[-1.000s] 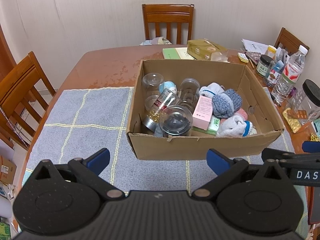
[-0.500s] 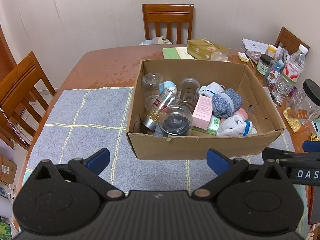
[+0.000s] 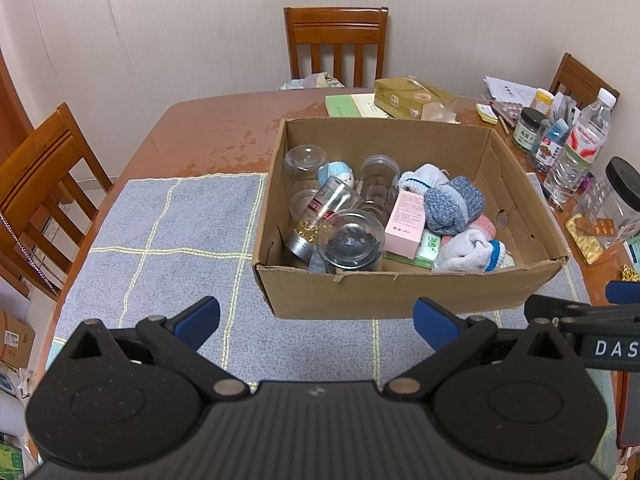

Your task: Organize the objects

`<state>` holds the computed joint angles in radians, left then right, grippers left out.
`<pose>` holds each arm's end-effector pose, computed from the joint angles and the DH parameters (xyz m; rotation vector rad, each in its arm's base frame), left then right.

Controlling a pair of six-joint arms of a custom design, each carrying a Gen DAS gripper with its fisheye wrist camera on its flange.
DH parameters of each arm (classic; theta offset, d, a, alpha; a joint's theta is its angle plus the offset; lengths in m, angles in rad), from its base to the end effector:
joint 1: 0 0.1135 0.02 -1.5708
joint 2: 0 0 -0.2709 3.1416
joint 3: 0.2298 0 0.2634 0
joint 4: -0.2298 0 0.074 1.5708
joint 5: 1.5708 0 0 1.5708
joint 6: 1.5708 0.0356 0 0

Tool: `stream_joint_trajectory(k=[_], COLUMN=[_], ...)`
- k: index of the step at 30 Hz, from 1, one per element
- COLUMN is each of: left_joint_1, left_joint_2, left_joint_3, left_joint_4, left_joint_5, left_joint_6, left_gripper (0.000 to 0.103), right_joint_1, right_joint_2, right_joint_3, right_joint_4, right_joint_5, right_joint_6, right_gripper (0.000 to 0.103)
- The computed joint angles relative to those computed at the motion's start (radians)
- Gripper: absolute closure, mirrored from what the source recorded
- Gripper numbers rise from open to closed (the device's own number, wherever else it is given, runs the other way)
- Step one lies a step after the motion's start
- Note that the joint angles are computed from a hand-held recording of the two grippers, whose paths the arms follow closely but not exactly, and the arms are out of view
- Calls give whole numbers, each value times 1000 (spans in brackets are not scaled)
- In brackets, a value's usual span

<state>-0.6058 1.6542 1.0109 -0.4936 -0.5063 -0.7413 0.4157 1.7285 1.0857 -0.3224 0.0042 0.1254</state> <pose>0.2794 -0.1726 0.1822 -0.3103 2.4752 0.1612 0.3351 0.1477 0.1852 -0.3670 2.5226 0.2077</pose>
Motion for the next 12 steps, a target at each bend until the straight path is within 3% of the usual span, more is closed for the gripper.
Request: stream_joint_trajectory(k=[12], left_joint_1=[0], left_joint_2=[1], left_joint_3=[5], left_joint_4=[-13], left_joint_5=[-4], left_joint_6=[1], left_gripper=[1], right_joint_1=[6], right_joint_2=[6], right_joint_3=[7], right_joint_4=[0], right_joint_5=[2], right_joint_6=[-1], right_gripper=[0])
